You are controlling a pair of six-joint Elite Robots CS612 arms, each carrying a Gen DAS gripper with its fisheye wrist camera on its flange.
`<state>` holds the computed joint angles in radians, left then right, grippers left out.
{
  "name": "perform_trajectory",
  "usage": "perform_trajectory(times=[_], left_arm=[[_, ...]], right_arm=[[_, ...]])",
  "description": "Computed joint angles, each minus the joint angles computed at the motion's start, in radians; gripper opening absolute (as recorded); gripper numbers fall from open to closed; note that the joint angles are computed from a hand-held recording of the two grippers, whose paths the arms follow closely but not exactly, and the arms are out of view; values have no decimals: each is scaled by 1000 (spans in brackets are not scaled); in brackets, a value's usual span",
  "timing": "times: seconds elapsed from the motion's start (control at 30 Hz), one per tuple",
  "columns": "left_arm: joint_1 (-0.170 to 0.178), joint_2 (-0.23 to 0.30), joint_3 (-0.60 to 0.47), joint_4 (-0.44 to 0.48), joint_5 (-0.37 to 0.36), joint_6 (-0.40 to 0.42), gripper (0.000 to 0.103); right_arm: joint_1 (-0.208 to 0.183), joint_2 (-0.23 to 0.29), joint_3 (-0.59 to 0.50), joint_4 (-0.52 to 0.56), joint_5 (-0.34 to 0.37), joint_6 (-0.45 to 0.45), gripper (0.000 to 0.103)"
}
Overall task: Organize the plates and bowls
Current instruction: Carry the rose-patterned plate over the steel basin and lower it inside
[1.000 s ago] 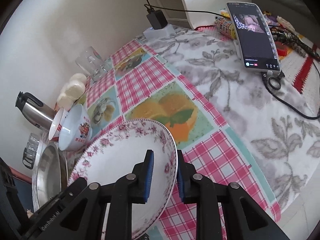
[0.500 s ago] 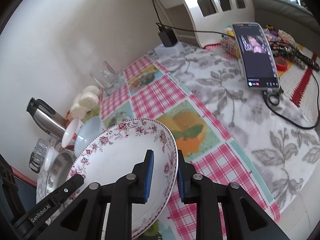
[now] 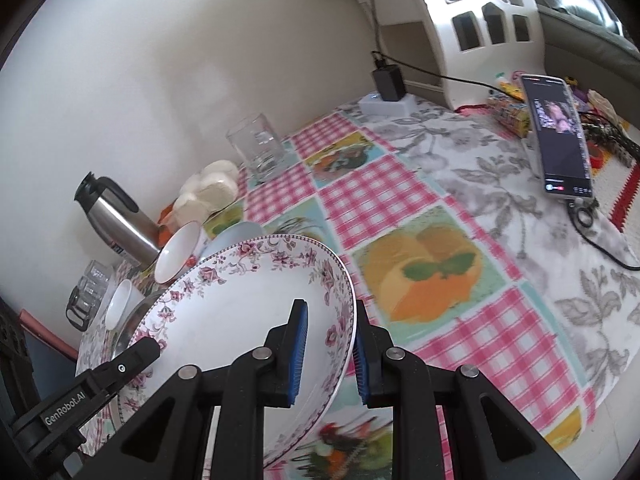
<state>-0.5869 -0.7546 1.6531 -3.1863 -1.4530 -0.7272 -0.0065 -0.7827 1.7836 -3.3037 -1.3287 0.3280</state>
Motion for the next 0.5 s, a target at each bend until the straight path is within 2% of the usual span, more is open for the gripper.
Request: perform_trajectory(times=[0.5], left_arm=[[78,-41,99,-75,6,-67,18]], right_arm=[[97,18,-64,70,11,-48,23]])
